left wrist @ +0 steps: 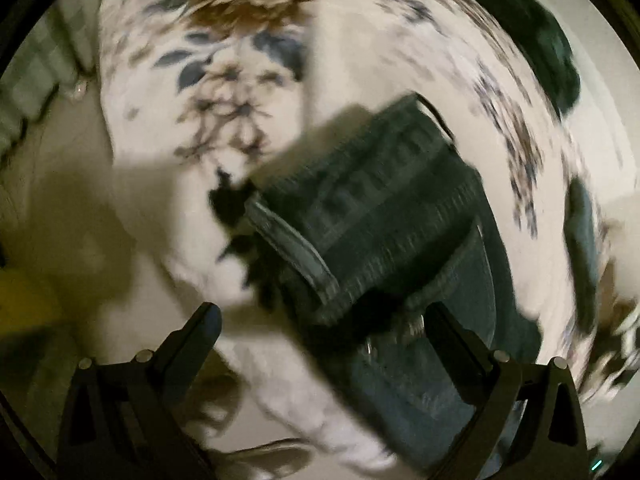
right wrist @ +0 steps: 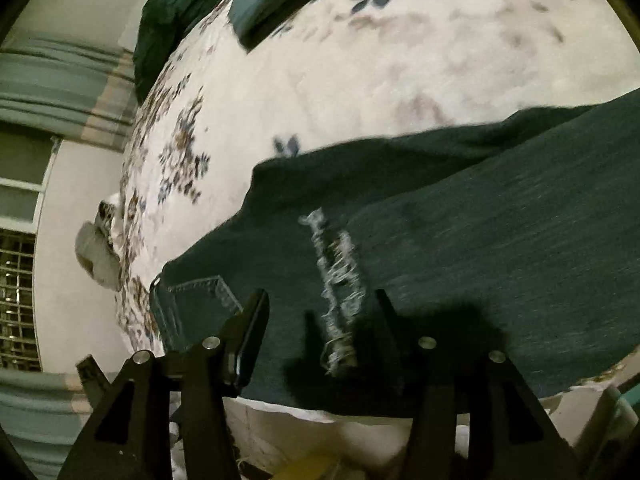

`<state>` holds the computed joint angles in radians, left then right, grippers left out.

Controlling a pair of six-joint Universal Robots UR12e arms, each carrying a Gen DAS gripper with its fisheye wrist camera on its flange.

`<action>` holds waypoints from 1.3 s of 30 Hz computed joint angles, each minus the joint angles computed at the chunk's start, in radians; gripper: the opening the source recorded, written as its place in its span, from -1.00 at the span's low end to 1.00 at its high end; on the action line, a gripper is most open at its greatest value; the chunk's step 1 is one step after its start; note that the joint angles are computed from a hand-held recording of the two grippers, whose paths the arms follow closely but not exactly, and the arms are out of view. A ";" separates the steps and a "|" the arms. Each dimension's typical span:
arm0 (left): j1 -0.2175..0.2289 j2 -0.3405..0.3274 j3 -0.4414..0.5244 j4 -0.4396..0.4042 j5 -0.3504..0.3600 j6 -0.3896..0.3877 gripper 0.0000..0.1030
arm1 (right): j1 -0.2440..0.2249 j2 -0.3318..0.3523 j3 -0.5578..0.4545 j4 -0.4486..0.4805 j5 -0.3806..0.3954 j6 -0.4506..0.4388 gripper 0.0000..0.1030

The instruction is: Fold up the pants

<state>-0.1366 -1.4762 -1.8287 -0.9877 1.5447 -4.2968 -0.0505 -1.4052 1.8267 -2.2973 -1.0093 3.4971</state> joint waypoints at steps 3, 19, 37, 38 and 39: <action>0.020 0.010 -0.055 0.126 -0.019 -0.053 0.29 | -0.008 -0.003 -0.010 0.033 -0.046 -0.011 0.06; 0.014 0.007 -0.075 0.298 0.073 -0.075 -0.49 | -0.011 0.002 -0.025 0.085 -0.108 -0.051 0.06; -0.234 -0.097 0.272 0.250 0.323 0.300 -0.55 | -0.208 -0.108 0.053 0.074 -0.058 -0.041 0.06; -0.253 -0.113 0.298 0.252 0.319 0.322 -0.55 | -0.232 -0.119 0.059 0.078 -0.055 -0.045 0.06; -0.279 -0.135 0.330 0.253 0.313 0.350 -0.55 | -0.248 -0.127 0.064 0.079 -0.053 -0.046 0.06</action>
